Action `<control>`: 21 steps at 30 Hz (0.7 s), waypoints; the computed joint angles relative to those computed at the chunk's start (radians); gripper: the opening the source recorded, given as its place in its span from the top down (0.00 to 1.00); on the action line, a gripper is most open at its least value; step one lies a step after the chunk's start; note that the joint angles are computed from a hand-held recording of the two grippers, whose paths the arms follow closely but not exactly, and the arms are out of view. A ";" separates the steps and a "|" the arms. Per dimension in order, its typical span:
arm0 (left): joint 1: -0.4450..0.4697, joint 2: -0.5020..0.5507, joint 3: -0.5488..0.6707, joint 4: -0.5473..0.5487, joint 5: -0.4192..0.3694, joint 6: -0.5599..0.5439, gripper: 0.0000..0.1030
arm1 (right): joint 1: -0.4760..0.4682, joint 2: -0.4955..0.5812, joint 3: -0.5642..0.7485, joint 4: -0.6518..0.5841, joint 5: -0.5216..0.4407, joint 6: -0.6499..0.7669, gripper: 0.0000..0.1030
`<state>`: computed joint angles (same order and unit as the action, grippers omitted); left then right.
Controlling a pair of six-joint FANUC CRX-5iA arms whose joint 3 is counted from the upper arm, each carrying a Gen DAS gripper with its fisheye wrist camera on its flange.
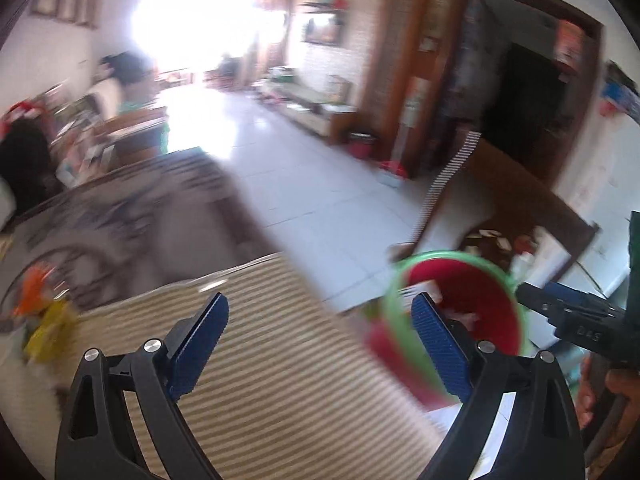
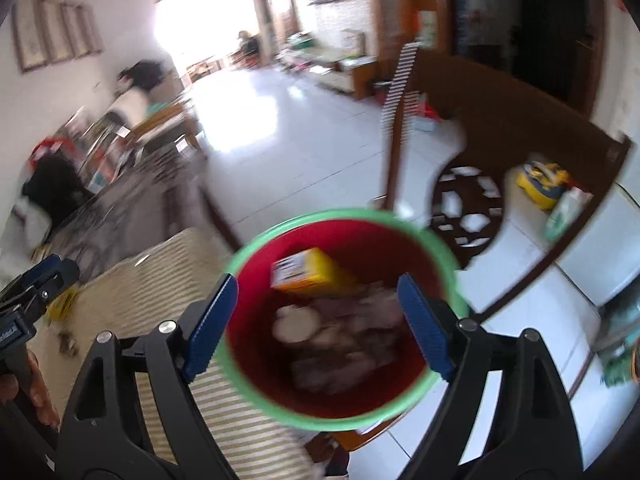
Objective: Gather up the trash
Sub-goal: 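Move both open grippers back toward the table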
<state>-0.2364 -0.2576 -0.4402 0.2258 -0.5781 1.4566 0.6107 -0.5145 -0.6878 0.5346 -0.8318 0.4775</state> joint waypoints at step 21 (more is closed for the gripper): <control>1.019 -0.345 -0.392 0.426 -0.313 -0.735 0.14 | 0.428 0.755 0.652 -0.323 -0.091 0.624 0.18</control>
<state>0.7824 -0.6028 -0.8318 0.6519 -0.8916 0.7212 1.0386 0.2406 -0.0356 0.2112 -0.9224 1.1013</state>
